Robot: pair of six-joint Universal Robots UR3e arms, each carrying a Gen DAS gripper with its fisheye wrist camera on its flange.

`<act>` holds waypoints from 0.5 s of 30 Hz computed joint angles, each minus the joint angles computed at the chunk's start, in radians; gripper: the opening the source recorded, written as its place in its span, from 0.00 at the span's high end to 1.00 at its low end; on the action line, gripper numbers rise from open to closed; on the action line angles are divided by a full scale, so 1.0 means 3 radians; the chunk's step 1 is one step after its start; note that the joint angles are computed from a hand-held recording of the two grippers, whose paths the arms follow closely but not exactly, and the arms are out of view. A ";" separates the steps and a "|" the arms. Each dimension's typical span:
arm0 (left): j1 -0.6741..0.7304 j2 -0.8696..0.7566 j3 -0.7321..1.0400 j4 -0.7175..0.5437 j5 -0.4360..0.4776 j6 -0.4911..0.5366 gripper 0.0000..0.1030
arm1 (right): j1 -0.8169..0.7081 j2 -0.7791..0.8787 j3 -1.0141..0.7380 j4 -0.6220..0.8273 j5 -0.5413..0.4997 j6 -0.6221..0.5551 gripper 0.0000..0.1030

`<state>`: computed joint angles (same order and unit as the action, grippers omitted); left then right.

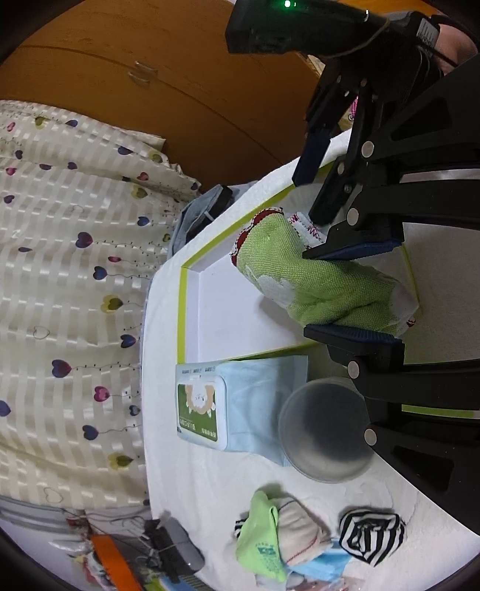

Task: Organize soft objects
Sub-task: 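Carry both items to the lime-green box while the right gripper releases the sock inside, then lower the green towel into the box and open the left gripper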

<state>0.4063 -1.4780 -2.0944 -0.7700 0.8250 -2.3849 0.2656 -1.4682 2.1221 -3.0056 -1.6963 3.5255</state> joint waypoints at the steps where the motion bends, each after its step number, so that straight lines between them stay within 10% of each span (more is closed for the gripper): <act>1: 0.0003 -0.0014 -0.0014 0.0043 0.0015 -0.0010 0.69 | 0.0019 -0.0017 -0.0008 0.0022 -0.0058 -0.0002 0.49; 15: -0.0127 -0.0067 -0.0005 0.0015 -0.0029 0.0133 0.62 | 0.0003 -0.0335 0.0366 -0.0113 -0.0080 0.0126 0.49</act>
<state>0.3682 -1.4982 -2.0959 -0.7656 0.8164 -2.3451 0.2666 -1.5687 2.2320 -3.0396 -1.7203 3.5633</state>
